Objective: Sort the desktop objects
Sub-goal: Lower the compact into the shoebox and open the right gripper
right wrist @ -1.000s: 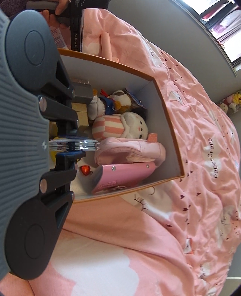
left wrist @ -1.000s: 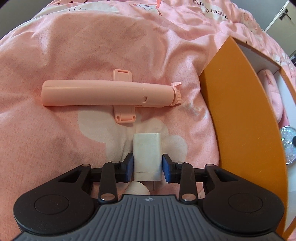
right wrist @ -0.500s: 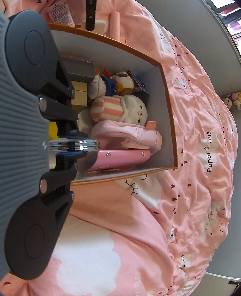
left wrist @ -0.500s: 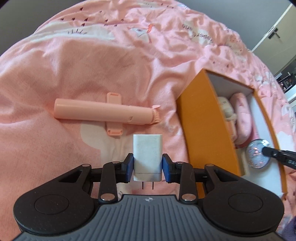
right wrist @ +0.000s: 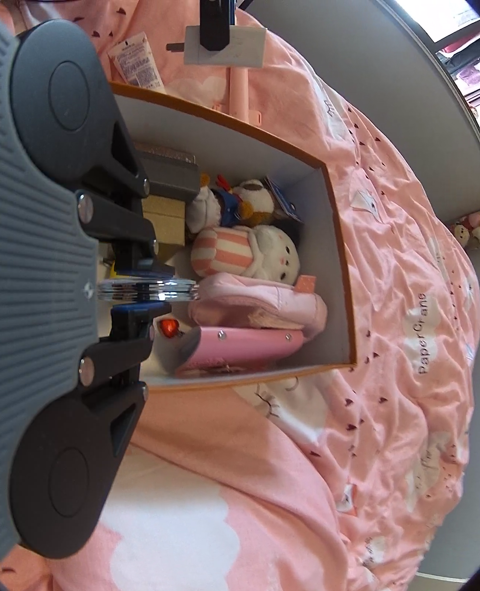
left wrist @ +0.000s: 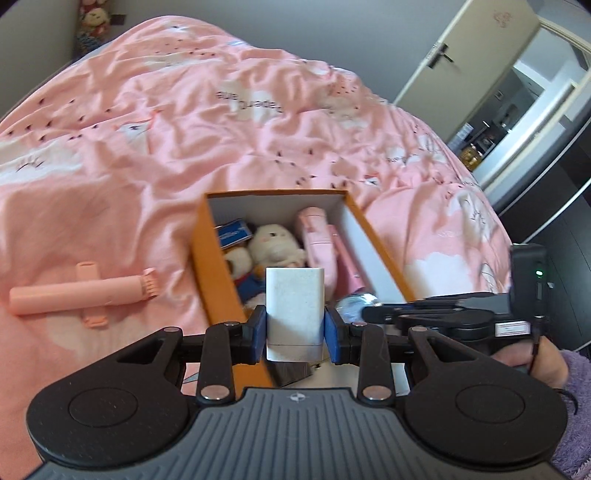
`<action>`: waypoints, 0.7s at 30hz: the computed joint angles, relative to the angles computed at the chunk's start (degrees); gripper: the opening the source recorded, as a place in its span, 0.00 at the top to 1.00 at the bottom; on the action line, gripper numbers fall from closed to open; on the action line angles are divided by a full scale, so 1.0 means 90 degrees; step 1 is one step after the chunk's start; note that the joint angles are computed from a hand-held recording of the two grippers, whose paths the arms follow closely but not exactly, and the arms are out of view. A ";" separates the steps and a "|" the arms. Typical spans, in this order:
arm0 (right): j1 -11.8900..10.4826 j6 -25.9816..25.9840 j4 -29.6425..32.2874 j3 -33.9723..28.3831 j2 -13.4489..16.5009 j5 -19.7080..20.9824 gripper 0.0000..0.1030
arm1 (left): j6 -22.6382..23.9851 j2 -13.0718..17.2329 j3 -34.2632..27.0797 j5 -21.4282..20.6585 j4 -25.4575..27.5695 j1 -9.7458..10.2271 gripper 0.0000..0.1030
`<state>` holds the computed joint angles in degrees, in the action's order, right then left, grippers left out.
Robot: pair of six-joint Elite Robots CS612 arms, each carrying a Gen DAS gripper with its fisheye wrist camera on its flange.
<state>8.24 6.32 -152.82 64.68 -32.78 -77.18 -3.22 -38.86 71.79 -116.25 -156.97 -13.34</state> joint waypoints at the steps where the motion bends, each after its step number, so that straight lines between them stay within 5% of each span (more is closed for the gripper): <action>1: 0.0002 0.0053 0.0012 -0.0033 0.0028 0.0057 0.87 | 0.0010 0.0026 -0.0029 -0.0027 0.0008 -0.0027 0.64; 11: -0.0046 0.0395 0.0408 -0.0366 0.0273 0.0524 0.87 | 0.0080 0.0082 -0.0109 -0.0038 0.0352 -0.0110 0.64; 21: 0.0125 -0.0325 0.0900 -0.0631 0.0317 -0.0399 0.79 | 0.0080 0.0129 -0.0191 -0.0129 0.0465 -0.0125 0.64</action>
